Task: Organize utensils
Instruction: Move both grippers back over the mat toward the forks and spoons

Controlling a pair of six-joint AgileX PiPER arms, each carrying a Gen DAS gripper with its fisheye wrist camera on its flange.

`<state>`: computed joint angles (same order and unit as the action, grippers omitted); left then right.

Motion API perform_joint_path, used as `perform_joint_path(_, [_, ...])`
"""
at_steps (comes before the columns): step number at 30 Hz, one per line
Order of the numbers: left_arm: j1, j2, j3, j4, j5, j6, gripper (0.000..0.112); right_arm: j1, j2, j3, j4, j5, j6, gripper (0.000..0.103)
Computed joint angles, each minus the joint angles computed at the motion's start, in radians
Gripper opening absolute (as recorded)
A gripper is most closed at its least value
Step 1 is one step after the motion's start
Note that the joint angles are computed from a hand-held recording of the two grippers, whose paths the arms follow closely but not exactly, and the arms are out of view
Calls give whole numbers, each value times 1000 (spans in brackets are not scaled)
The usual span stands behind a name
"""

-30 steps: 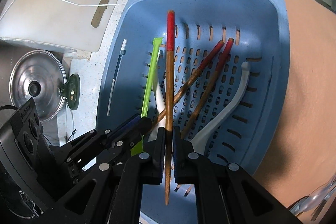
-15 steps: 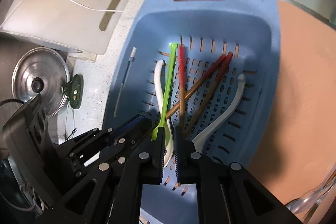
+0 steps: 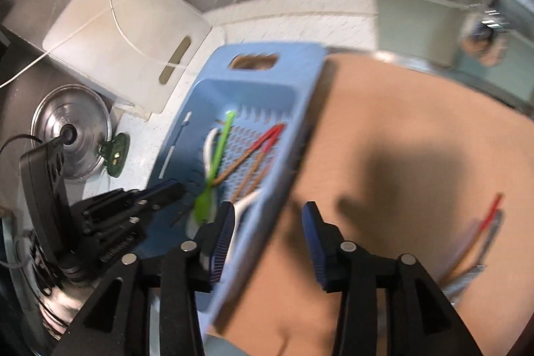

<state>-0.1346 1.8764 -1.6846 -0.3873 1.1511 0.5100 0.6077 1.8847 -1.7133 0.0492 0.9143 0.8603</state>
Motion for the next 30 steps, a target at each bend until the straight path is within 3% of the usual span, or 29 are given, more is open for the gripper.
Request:
perform_joint_path(4, [-58,-53,52,-9,-19,6,13,-45,-191,251,7,-108,4,41])
perform_joint_path(9, [-148,-108,113,-41,-22,27,13,-63,-358,434,-72,-147,22,43])
perform_joint_path(11, [-186,-124,140,-50,-22,43,13,-61,-432,514,-112,-171,44,68])
perform_joint_path(13, [-232,-139,170,-52,-19,54,13,-65,-496,591,-127,-203,69,76])
perform_joint_path(17, [-334,-151,220,-30,-34,58,13,-87,-574,693,-115,-191,70,76])
perform_joint_path(21, [-407,-148,252,-29,-47,48,24,-102,-626,771,-112,-175,107,76])
perform_joint_path(26, [-473,-132,267,-19,-61,27,25,-117,-664,834,-106,-160,122,76])
perform_joint_path(30, [-534,-115,266,40,-91,-3,26,-158,-684,889,-17,-203,60,76])
